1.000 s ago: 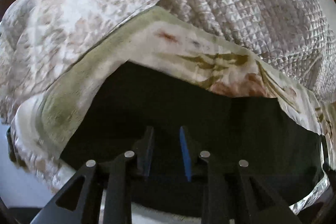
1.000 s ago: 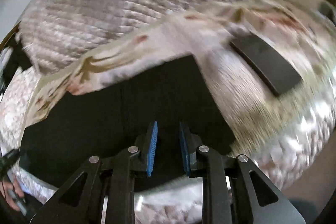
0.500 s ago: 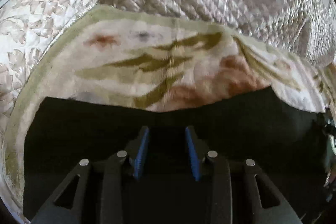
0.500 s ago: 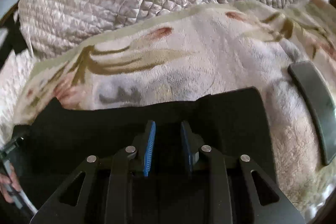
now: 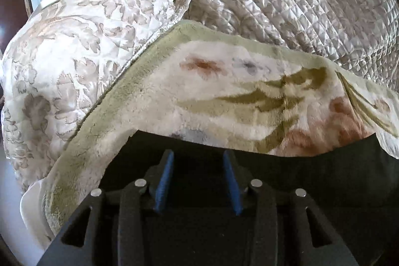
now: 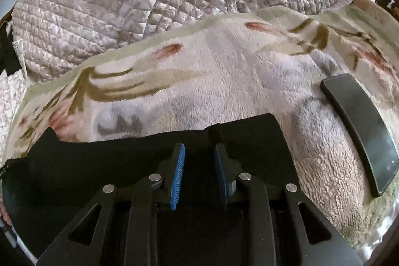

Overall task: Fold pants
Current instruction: 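Lower the folded pants onto the blanket with both grippers and open them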

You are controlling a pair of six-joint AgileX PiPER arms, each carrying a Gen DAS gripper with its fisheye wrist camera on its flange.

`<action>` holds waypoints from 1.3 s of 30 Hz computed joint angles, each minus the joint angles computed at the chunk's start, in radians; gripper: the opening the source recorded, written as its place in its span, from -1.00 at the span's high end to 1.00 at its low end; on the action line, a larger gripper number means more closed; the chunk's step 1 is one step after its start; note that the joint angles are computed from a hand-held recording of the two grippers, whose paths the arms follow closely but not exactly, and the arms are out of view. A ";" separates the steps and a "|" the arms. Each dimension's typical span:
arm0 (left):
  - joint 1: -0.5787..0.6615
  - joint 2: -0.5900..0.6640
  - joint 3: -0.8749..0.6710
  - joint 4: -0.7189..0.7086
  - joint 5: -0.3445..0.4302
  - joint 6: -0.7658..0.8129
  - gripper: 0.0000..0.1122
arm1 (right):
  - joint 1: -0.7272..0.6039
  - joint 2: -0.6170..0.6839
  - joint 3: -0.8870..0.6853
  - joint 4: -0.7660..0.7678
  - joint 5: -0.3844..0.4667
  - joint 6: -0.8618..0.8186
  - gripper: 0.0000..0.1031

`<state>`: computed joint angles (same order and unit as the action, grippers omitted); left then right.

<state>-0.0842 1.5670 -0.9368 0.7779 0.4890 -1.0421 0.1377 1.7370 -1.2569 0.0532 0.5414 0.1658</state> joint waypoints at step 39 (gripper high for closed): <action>-0.372 -0.294 0.310 0.116 0.116 -0.301 0.10 | 0.355 -0.341 0.434 -0.073 -0.174 -0.006 0.12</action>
